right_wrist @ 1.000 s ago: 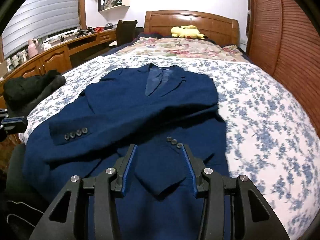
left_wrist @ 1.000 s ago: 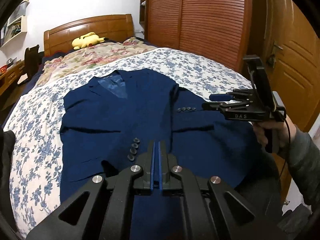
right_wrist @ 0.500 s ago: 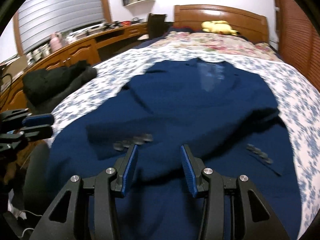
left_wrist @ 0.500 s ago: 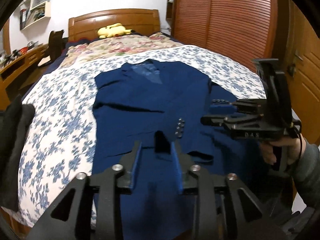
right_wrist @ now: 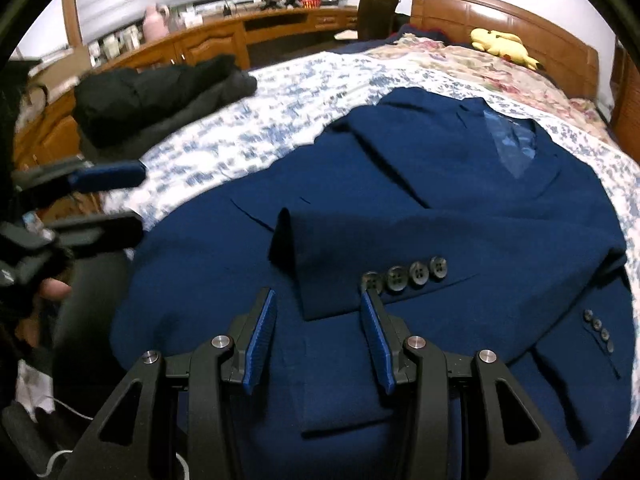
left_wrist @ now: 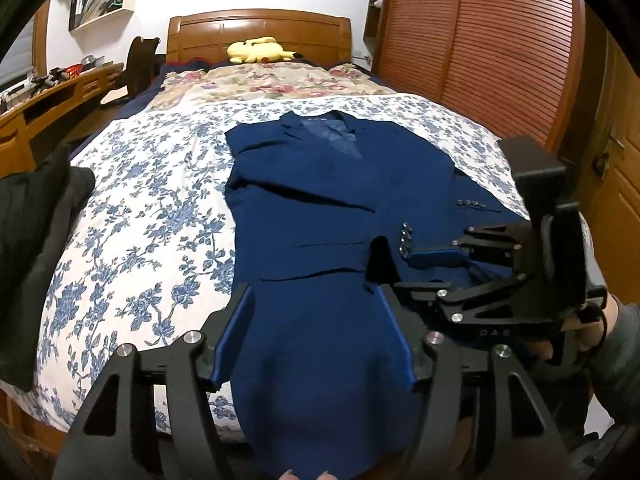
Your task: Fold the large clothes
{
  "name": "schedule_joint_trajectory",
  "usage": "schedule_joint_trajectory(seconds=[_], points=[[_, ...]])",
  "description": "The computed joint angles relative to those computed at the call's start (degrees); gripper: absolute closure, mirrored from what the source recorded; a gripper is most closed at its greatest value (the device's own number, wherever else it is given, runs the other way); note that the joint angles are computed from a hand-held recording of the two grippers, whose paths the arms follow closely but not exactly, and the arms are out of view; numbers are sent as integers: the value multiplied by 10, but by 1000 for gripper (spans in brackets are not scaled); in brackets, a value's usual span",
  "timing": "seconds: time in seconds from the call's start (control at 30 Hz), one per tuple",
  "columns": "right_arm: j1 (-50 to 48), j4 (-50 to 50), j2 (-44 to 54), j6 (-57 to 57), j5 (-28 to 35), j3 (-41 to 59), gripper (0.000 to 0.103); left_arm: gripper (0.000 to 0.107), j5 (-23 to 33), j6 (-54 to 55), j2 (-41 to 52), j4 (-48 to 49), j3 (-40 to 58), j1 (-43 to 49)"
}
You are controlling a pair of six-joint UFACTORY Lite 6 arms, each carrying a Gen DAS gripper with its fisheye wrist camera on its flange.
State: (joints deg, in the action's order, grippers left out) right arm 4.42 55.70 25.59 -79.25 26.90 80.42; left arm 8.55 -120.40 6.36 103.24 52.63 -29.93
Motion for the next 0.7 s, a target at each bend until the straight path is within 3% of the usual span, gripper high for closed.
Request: schedule_joint_trajectory(seconds=[0.07,0.13,0.17,0.27,0.47,0.7], points=[[0,-21,20,24,-8,23,69,44,3,-24,-5,23,-7,0],[-9,-36,43,32,13,54,90,43,3,-36,-7,34,-9,1],[-11,-26,50,25,23,65,95,43,2,-40,-8,38,-10,2],[-26,13,39,-15,31,56,98,43,2,-50,-9,49,-12,2],[-73,159,-26,-168,46,-51,99,42,1,-74,-3,70,-9,-2],[-132,250,-103,-272,77,-152,99,42,3,-75,9,65,6,-19]])
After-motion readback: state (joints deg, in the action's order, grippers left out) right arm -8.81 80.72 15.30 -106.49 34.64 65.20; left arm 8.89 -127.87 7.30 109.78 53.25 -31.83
